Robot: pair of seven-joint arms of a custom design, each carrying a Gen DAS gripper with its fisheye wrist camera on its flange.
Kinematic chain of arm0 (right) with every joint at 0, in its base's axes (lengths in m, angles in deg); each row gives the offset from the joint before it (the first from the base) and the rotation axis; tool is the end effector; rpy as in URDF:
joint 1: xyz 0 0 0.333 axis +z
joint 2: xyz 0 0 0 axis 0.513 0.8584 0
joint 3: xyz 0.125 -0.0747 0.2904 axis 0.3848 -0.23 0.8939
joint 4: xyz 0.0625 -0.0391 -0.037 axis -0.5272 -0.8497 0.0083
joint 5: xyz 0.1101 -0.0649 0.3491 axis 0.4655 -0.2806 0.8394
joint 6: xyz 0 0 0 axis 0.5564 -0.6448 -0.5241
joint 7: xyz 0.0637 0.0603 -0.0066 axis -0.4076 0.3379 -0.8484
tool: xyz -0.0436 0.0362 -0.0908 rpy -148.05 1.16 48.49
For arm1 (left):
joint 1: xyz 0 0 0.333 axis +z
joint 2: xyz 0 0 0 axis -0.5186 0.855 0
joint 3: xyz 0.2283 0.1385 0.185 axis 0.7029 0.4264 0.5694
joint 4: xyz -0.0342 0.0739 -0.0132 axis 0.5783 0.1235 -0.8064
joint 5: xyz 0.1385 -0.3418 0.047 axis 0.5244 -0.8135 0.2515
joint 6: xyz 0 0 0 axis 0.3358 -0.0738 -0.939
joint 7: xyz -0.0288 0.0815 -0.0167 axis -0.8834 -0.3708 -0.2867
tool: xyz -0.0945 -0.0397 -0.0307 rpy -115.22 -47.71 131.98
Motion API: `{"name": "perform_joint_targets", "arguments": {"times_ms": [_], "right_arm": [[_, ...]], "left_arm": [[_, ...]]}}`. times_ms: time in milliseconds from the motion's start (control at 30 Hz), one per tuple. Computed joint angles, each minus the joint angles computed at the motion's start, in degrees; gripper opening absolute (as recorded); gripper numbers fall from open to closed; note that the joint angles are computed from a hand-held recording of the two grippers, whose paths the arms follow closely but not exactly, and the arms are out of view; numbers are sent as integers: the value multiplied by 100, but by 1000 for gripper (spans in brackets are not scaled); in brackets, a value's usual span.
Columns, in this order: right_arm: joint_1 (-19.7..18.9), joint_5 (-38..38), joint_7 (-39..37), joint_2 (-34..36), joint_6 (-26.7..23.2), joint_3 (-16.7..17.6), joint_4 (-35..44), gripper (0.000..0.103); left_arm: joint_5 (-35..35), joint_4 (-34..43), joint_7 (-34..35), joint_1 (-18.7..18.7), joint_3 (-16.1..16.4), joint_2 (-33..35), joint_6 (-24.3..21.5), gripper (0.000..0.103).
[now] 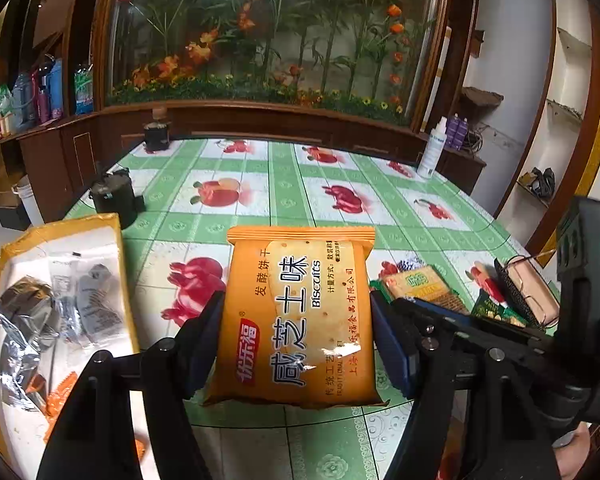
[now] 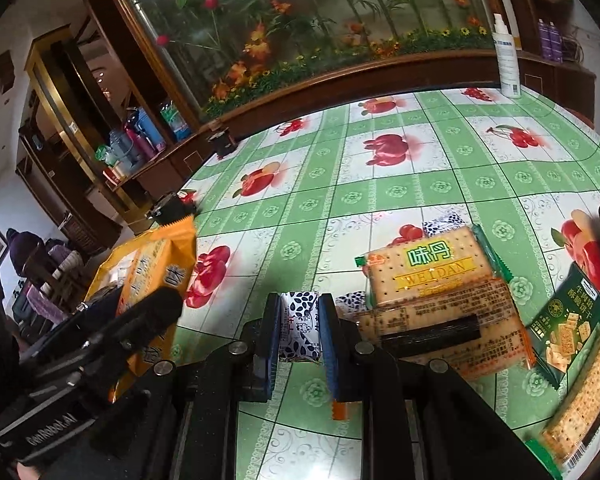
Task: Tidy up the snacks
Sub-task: 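Carry the orange biscuit bag into the tray and open the left gripper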
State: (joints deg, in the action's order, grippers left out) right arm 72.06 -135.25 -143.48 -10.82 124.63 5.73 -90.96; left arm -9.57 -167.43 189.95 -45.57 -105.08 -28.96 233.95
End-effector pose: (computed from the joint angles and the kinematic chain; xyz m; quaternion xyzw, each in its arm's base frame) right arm 0.4756 0.4486 0.4912 -0.3676 0.8219 -0.2499 0.3563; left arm 0.5951 -0.3946 0.5226 -0.3148 0.8350 -0.4463 0.0674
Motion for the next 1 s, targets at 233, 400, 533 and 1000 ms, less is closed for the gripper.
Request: {"name": "perform_joint_targets", "arguments": {"times_ms": [233,400,533,1000], "right_arm": [[11,-75,132,123,173,-42,159,20],[115,-75,-13,382,228,-114,588,20],[253,-38,-274,769,316,-223,1175,20],[692,1145,-2244,2609,556,-713,3927,21]], "left_arm": [[-335,-36,253,232,-121,-112,82,69],[-280,173,13,228,92,-39,136,69],[-14,420,-451,215,338,94,138,69],[1770,1408,-2790,41,1349,731,-109,69]]}}
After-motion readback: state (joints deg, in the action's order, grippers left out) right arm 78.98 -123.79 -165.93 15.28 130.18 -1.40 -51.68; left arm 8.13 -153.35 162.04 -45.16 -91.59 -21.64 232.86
